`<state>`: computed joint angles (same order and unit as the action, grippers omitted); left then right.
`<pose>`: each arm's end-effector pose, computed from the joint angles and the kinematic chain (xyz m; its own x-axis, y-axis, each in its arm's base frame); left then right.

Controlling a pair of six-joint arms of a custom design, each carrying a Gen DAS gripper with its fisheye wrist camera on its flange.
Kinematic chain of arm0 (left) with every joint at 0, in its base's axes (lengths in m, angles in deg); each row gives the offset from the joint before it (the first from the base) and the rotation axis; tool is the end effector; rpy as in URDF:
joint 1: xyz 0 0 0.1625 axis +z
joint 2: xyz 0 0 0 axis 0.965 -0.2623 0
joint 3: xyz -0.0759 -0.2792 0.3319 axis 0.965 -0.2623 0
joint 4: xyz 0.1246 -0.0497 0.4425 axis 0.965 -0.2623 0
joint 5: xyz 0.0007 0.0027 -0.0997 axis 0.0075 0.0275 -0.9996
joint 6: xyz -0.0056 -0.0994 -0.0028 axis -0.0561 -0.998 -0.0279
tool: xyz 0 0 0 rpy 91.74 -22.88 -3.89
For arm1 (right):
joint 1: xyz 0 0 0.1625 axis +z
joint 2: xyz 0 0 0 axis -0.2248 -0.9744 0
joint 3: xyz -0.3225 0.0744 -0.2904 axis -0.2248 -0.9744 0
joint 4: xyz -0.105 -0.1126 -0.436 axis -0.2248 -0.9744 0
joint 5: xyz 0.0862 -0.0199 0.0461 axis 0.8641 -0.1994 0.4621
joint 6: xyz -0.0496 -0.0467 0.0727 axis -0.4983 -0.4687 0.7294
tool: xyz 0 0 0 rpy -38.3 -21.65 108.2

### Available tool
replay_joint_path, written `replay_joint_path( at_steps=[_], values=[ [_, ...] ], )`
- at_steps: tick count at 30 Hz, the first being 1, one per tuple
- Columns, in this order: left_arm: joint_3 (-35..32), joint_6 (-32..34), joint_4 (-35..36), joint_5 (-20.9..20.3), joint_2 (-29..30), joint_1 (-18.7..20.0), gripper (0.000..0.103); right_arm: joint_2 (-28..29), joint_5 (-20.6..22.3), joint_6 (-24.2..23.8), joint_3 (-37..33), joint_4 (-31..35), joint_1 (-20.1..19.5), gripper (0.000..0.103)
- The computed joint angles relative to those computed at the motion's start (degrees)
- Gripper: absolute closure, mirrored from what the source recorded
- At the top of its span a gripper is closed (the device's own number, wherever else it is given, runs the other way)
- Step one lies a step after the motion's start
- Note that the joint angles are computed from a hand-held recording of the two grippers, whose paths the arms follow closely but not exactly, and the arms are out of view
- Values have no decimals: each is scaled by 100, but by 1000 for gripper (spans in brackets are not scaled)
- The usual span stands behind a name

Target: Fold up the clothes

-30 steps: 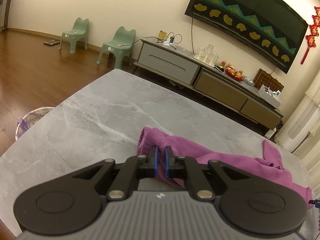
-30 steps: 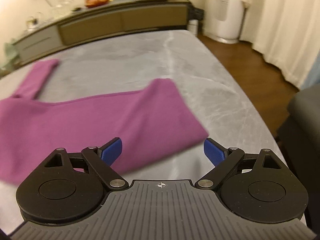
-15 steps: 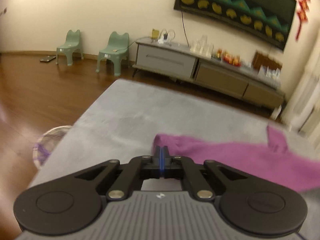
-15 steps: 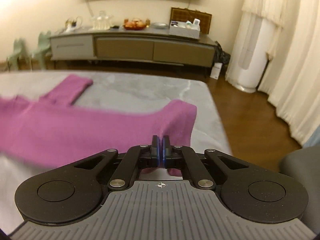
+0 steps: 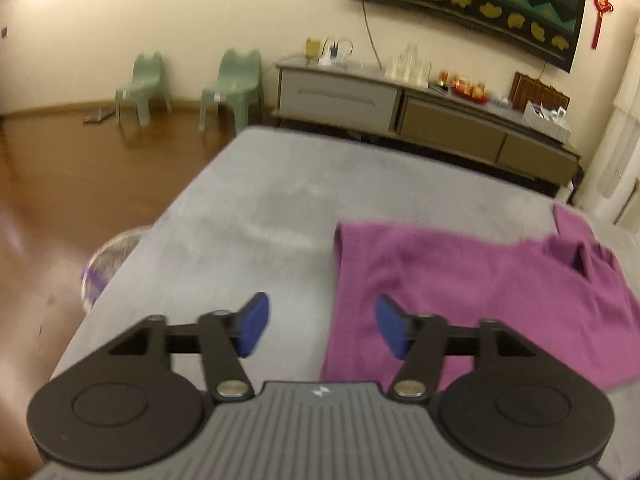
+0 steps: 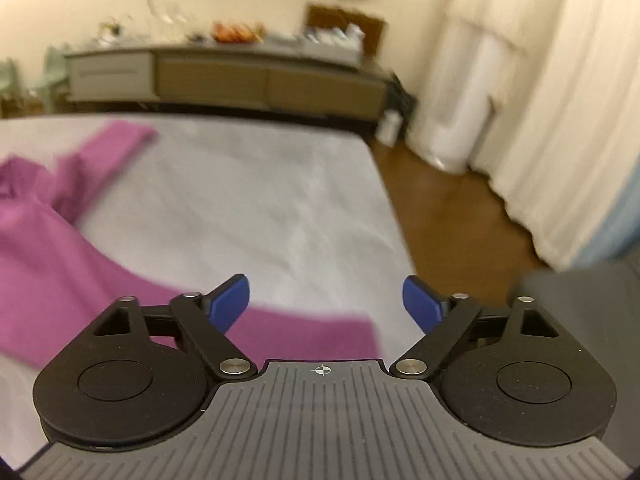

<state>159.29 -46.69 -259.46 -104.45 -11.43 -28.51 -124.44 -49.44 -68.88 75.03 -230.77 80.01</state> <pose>-0.2188 -0.5506 0.1548 -0.7521 -0.1987 -0.6283 0.3748 0.6553 -0.6559 -0.1174 -0.5533 0.4410 -0.5612 0.1314 0.8172 -0.5751 0.6482 -0.4992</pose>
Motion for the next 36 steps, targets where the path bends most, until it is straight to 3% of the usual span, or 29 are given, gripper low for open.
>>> replay_joint_path(
  at_steps=[3,8,12,17,18,19,21,22,24,28,30,33,35,36],
  values=[
    [-973,413,-306,-185,792,472,29,424,65,-18,-222,181,457,7],
    [-2227,415,62,-58,1821,963,29,1503,-154,-129,-1070,676,1125,5],
    [-2461,292,-317,-277,2166,1171,28,2564,-374,-264,-2197,1236,1444,5],
    [-2457,636,-280,-397,2228,1240,30,3846,-765,-188,-3687,2066,1634,5],
    [-2460,641,-272,-488,2223,1269,37,4037,-877,-118,-3974,2460,1644,16],
    [-2500,655,-293,-529,2256,1290,41,4079,-874,-11,-4138,2925,1631,50],
    [-2547,807,-485,-565,2309,1308,69,4114,-780,146,-4365,3658,1582,88],
    [-2545,807,-556,-622,2299,1316,71,4081,-842,83,-4369,3670,1605,103],
    [-2446,778,-802,-812,2213,1315,75,3903,-869,-110,-4138,3166,1637,103],
    [-2162,778,-1053,-803,2069,1145,75,2880,-458,76,-3022,1984,1463,103],
    [-2081,752,-898,-756,2009,1061,75,2327,-483,147,-2363,1467,1267,103],
    [-2088,526,-366,-581,1998,967,76,1737,-899,180,-1521,1010,865,102],
    [-2122,373,-142,-461,2027,899,76,1452,-972,500,-1077,915,593,100],
    [-2142,295,-33,-392,2044,862,77,1319,-891,754,-928,930,483,94]
  ],
)
